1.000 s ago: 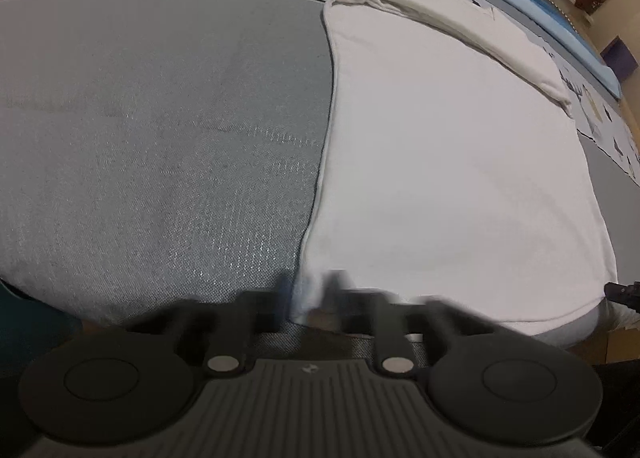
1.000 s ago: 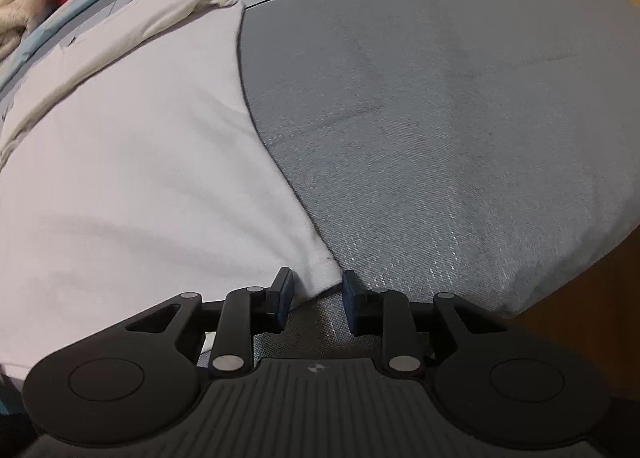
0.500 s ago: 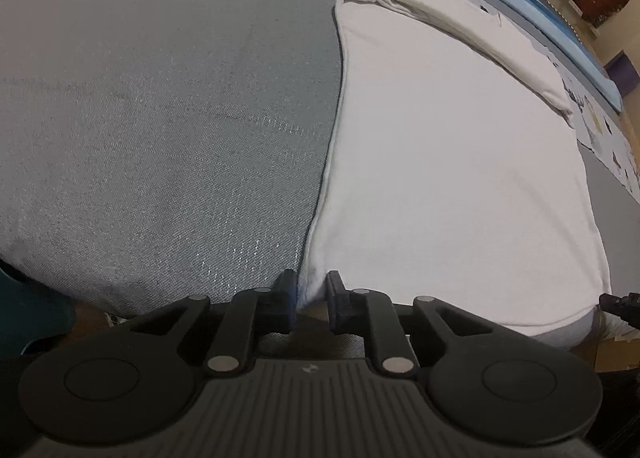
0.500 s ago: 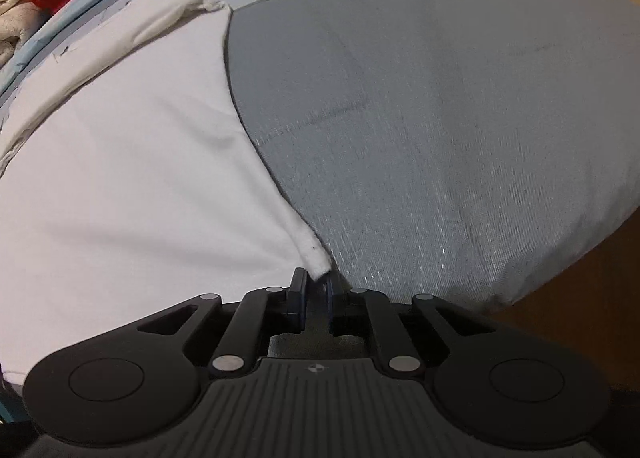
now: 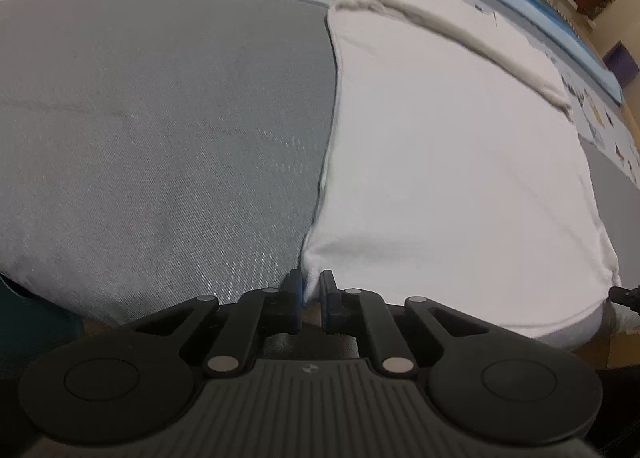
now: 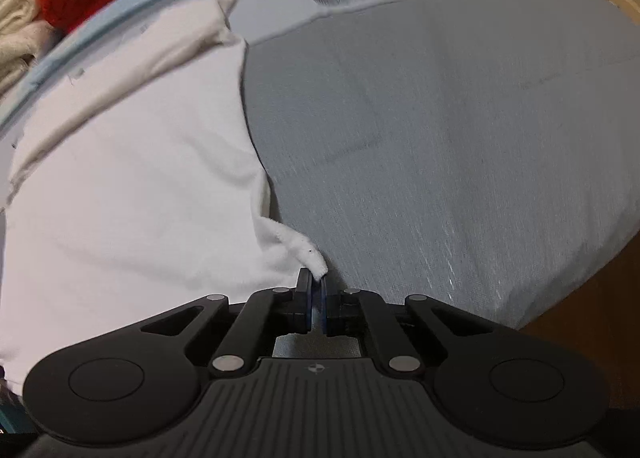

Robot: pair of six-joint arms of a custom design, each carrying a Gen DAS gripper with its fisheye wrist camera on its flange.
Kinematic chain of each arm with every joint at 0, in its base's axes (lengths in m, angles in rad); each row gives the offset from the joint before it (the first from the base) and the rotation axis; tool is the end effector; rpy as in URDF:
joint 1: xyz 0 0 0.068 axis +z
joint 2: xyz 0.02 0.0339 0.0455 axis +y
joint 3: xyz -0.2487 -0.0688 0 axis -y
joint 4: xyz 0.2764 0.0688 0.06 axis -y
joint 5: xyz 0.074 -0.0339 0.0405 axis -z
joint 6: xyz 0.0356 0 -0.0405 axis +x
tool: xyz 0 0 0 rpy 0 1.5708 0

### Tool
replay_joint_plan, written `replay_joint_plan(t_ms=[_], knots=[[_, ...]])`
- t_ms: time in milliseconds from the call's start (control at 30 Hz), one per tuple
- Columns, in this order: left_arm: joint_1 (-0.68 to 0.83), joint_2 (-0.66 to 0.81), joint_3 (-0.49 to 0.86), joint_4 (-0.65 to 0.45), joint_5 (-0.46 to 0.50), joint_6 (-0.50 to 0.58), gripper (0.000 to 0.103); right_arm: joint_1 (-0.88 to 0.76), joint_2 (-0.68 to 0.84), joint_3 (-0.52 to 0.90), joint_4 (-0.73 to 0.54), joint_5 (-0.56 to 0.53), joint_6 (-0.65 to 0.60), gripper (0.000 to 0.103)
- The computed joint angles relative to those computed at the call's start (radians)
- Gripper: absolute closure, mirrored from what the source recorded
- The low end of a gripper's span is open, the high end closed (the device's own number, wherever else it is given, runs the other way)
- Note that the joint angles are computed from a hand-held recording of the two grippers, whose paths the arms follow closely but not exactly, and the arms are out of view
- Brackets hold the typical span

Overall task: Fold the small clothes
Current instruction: 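Hold the folded edge closed in both grippers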

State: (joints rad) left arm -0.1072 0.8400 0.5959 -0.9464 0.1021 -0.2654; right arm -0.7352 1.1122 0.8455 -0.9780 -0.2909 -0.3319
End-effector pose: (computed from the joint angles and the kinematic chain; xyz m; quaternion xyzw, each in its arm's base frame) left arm 0.1759 -0.0226 0.1885 -0.0679 0.9784 -0.0842 0.1762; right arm 0.1752 -0.1447 0.2191 0.1725 0.9612 0.0415 0.2110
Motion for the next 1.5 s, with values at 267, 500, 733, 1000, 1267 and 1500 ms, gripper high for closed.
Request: replay_joint_plan(t_ms=[267, 500, 733, 1000, 1267, 1500], knots=[[0.026, 0.021, 0.012, -0.005, 0.016, -0.001, 0.090, 0.039, 0.025, -0.005, 0.001, 0.065, -0.008, 0.100], [-0.008, 0.020, 0.012, 0.001, -0.022, 0.007, 0.090, 0.057, -0.003, -0.021, 0.014, 0.085, -0.036, 0.100], [-0.037, 0.007, 0.000, 0.013, -0.042, -0.015, 0.089, 0.065, -0.039, -0.045, 0.032, 0.094, -0.055, 0.100], [-0.088, -0.028, -0.016, 0.010, -0.080, -0.039, 0.089, 0.053, -0.029, -0.037, 0.017, 0.080, -0.046, 0.099], [-0.113, -0.090, -0.008, -0.016, -0.101, -0.039, 0.096, 0.011, -0.018, -0.002, -0.010, 0.012, -0.052, 0.102], [-0.127, -0.199, 0.116, -0.135, -0.095, 0.040, 0.096, -0.087, -0.039, 0.087, -0.103, -0.142, -0.098, 0.103]])
